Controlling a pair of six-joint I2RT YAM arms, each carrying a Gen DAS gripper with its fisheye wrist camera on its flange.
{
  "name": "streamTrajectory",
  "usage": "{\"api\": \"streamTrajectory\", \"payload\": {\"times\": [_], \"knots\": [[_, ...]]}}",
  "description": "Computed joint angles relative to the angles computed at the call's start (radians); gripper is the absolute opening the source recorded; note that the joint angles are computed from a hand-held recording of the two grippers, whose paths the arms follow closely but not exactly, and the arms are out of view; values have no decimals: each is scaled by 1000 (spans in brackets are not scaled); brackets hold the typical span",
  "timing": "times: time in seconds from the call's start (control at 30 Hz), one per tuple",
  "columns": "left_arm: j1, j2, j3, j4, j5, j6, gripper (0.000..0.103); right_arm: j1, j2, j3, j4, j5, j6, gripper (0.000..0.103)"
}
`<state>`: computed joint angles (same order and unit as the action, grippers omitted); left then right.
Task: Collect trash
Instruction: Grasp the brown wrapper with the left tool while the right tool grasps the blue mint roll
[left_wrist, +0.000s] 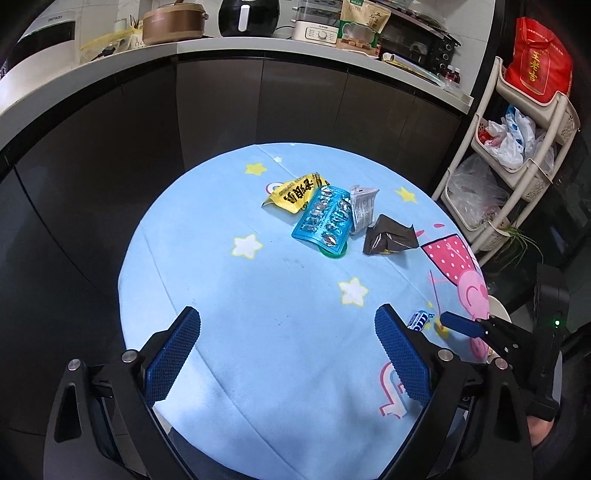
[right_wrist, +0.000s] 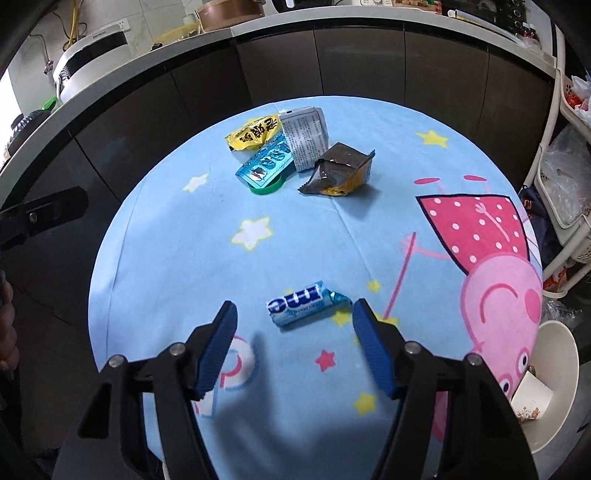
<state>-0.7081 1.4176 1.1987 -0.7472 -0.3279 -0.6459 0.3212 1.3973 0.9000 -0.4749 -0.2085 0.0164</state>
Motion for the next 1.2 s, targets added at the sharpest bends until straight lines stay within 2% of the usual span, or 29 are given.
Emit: {"api": "streamTrajectory", "payload": {"times": [0.1,0.17,0.2,0.27,0.3,0.33,0.37,0.67,0.77,0.97,1.2], "knots": [[11,22,9,12,25,11,86,6,36,12,17,-3,2,65],[14,39,22,17,37,22,84,5,50,12,24,-2,-2,57],[14,44,25,19,39,25,83,3,56,13,25,-7,-3,48],[18,62,36,23,49,31,82,-3,61,10,34,-23,-6,41],[22,72,43,26,58,35,81,-2,58,8,36,-24,-8,32],[23,77,46,26,62,36,80,-2,58,6,38,-27,-10,16],[27,89,55,27,70,39,78,-6,59,5,38,-34,-12,11],[17,215,180,47,111,94,74,-73,-49,-35,23,-70,-33,7],[11,301,266,65,143,124,67,-115,-76,-33,7,-82,-48,7],[14,522,506,67,224,119,66,-198,-112,-37,-9,-115,-77,7],[32,814,878,-83,209,97,66,-270,-138,-66,-20,-152,-106,7]]}}
